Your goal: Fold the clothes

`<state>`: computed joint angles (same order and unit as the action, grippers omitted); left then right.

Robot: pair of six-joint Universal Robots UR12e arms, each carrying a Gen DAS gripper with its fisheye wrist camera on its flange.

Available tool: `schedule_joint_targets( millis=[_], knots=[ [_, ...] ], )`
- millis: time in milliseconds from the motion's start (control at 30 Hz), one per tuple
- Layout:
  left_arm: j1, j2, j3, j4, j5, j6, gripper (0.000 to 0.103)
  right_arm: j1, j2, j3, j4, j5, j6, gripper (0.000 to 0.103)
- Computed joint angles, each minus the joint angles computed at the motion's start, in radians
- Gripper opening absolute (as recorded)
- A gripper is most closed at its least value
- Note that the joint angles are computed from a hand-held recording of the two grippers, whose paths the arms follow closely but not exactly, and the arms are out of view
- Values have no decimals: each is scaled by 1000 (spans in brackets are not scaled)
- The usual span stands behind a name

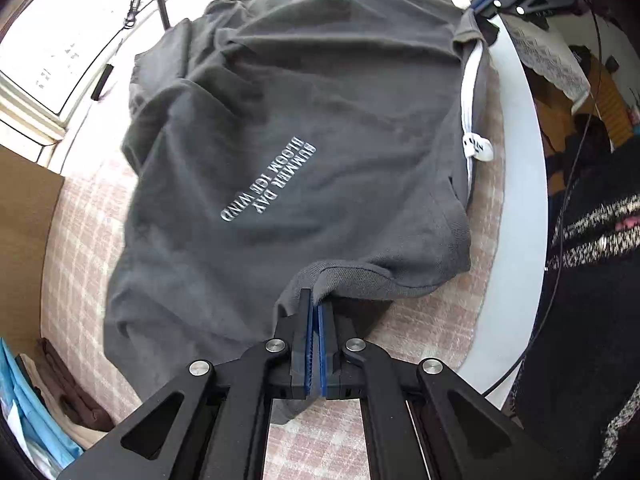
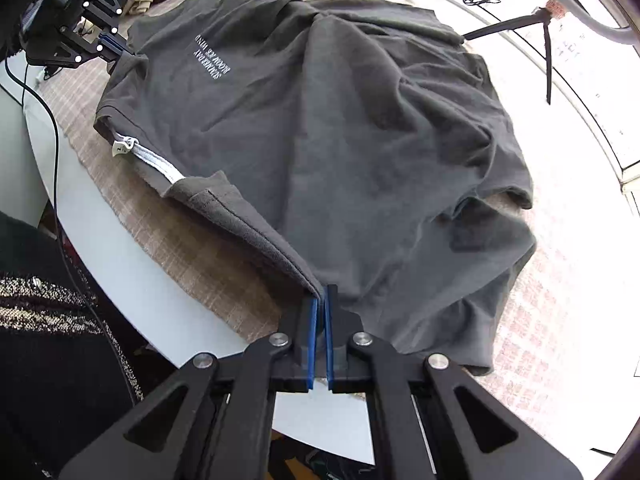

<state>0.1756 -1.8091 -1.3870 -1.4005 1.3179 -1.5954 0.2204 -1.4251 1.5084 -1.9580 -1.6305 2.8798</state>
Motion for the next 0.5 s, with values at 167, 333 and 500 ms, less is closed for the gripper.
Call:
schedule_joint_targets(
  millis=[167,333,500],
  knots=[
    [9,-63,182,160,-206,-283,1,69,71,-155,-160,-196,126,3],
    [32,-104,368,330,-365,-563,1,67,122,-357,-295,-277,166,3],
    [49,-117,485,542,-423,-770,2,89,155,-532,-411,-349,99,3]
  ],
)
